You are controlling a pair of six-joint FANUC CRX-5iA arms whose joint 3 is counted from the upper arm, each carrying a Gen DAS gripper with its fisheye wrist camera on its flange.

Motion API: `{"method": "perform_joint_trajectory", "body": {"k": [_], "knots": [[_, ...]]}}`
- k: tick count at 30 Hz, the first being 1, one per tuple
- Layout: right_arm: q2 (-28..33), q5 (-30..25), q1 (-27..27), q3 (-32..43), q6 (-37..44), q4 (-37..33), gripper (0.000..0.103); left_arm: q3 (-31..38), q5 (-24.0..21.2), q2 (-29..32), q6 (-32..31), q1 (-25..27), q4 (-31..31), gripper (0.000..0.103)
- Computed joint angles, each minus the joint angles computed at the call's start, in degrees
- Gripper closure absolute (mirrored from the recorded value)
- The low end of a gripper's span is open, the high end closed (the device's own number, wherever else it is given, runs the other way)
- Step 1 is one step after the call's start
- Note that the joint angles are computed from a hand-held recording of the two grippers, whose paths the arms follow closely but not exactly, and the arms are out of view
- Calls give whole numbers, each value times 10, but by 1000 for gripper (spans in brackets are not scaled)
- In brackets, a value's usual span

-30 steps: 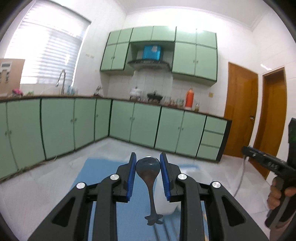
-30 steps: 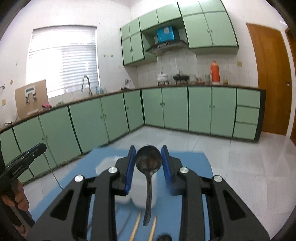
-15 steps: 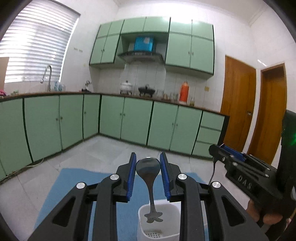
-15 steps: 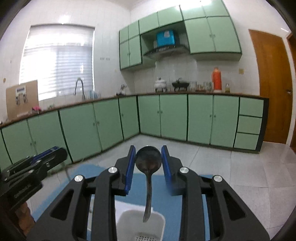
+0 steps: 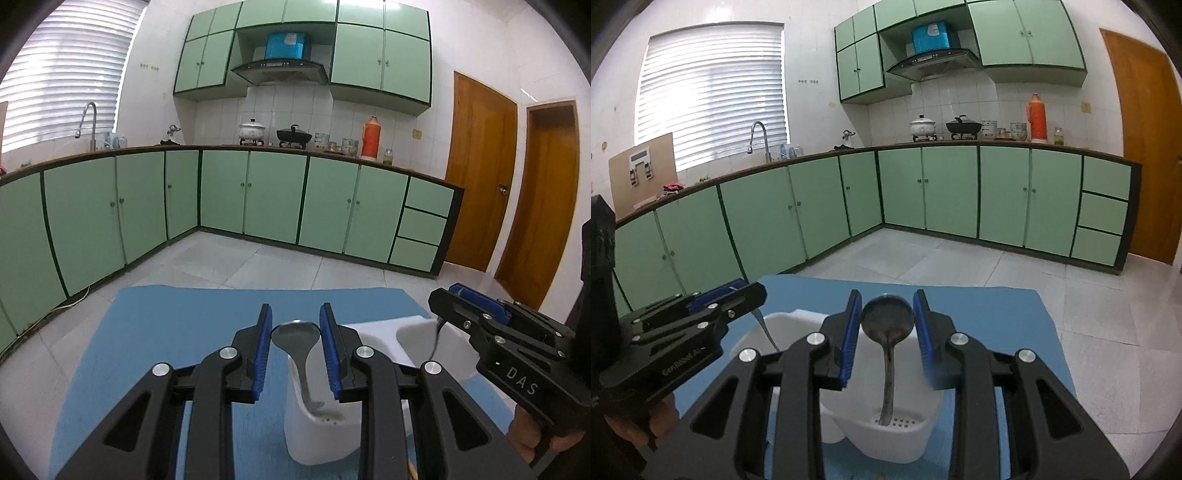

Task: Organize utensils
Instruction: 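Lift both spoons, lower them into the white holder and open both tools, then grasp the large ornate silver spoon with left tool while right tool grasps the black spoon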

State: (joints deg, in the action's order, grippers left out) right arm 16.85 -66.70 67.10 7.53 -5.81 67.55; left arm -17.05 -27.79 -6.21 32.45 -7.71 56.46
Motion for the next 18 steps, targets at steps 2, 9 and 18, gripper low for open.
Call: {"method": "perform_joint_trajectory", "body": {"k": [2, 9, 18], "knots": [[-1, -9, 5, 0, -1, 5, 62, 1, -5, -6, 3, 3, -6, 69], [-17, -68, 39, -15, -21, 31, 40, -20, -29, -53, 13, 35, -7, 34], [-42, -151, 104, -49, -57, -16, 17, -54, -96, -131, 109, 103, -143, 10]]}}
